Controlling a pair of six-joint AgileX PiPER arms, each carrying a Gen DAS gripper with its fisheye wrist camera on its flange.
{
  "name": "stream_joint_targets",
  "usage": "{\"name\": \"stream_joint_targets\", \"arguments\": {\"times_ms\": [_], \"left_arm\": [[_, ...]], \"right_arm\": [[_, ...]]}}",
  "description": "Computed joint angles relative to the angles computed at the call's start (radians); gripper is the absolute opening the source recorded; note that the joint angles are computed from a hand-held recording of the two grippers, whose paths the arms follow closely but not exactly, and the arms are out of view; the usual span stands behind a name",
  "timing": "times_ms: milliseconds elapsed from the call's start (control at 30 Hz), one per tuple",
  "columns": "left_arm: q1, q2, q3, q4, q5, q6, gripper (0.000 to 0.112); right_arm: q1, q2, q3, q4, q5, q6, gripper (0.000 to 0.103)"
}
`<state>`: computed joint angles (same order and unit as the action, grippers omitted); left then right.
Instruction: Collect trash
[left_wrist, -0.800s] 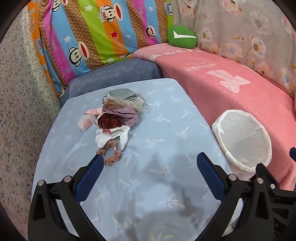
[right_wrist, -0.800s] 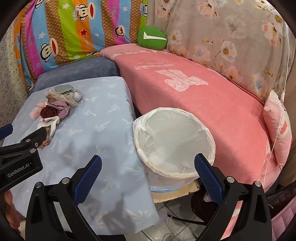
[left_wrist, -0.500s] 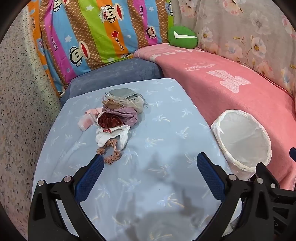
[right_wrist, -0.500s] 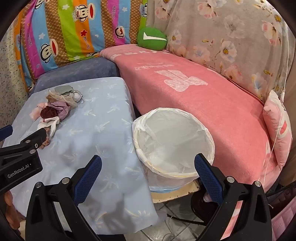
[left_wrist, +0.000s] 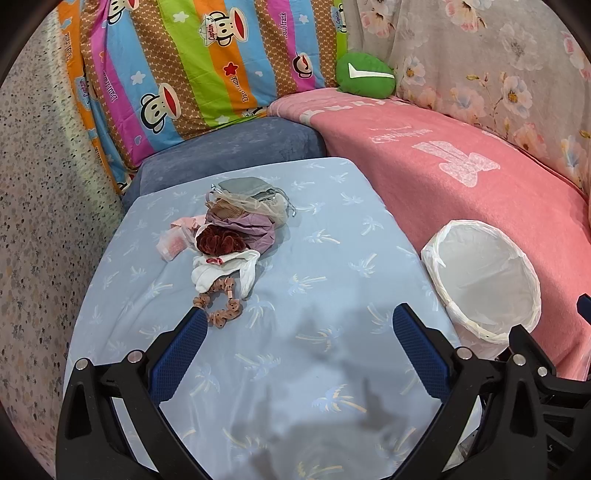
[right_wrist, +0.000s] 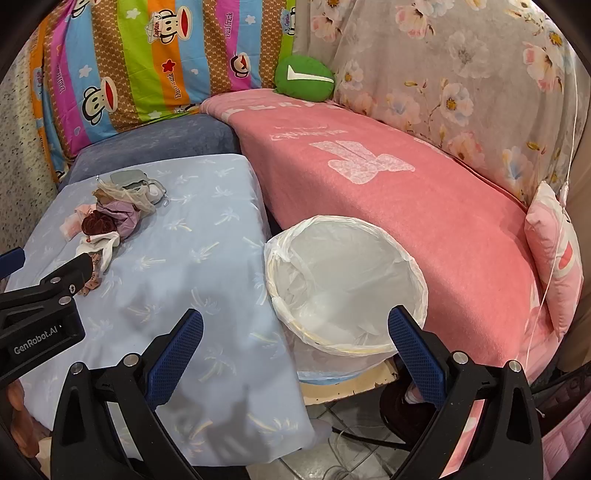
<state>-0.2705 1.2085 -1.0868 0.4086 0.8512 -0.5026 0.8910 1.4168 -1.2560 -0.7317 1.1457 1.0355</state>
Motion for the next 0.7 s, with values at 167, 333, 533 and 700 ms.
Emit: {"name": "stream_joint_targets", "arguments": {"times_ms": [167, 333, 533, 700], "left_arm": [[-0.006, -0.007, -0.001, 0.002, 0.008, -0.002, 0.096], [-0.012, 0.007, -0.011, 0.009, 0.008, -0.014, 0.096], [-0.011, 0.006, -0.013, 0.007, 0.01, -0.012, 0.096], [-0.008, 0.008, -0.016, 0.006, 0.008, -0.008, 0.096]], "right_arm": [[0.003, 0.0, -0.001, -0.002, 0.003, 0.001, 0.097], [-0.005, 0.002, -0.007, -0.001, 0.002, -0.008, 0.097], [-0.018, -0.006, -0.006, 0.004, 0.0, -0.024, 0.097], [-0.023, -0.008, -0.008, 0.005, 0.0, -0.031, 0.097]]}}
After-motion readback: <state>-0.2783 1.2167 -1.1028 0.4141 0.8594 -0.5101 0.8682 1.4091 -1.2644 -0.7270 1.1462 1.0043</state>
